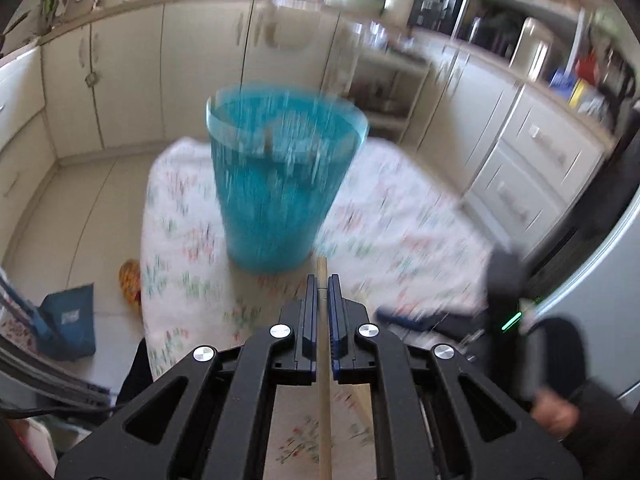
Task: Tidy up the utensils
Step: 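Lift the chopstick over the teal bin and open the left tool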
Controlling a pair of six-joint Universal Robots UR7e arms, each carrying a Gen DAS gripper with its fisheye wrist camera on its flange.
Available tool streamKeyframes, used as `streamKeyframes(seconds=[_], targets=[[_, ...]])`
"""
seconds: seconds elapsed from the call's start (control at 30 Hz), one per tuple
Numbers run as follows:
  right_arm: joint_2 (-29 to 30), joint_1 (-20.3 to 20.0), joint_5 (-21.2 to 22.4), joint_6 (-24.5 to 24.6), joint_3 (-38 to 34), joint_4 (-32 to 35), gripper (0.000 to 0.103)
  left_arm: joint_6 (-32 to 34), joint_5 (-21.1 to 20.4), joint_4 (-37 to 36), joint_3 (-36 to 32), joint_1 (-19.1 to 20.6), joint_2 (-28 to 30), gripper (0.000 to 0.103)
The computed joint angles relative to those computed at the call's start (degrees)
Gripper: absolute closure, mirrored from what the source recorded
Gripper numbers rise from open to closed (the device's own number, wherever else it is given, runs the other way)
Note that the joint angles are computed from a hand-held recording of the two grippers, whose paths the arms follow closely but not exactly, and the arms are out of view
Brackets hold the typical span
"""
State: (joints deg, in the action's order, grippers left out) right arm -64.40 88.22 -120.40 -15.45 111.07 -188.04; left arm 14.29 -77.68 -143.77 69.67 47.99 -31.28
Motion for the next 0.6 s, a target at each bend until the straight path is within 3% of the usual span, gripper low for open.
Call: streamKeyframes(seconds=[0.2,0.37,0.5,0.6], targets=[[0.03,0.05,-0.08,-0.07,0.06,-0.11,0.074,-0.15,-3.88,-4.49,-7.40,-1.71,1.67,0.098],[0.02,0.03,-0.05,-0.09,0.09,-0.15,0.073,-1.25,-2.40,-10.38,-15.85,-2.88,6.52,0.098],[0.05,0.12,-0.08,-0.18,0.19,-0.26,0.073,-1.28,0.33,-12.85,-27.36,-3.48,13.86,0.098],[0.11,0.15,-0.16,-0.17,0.14,-0.27,0.072,-1.60,2.51,-12.15,-39.87,-3.58,21.58,0.098]])
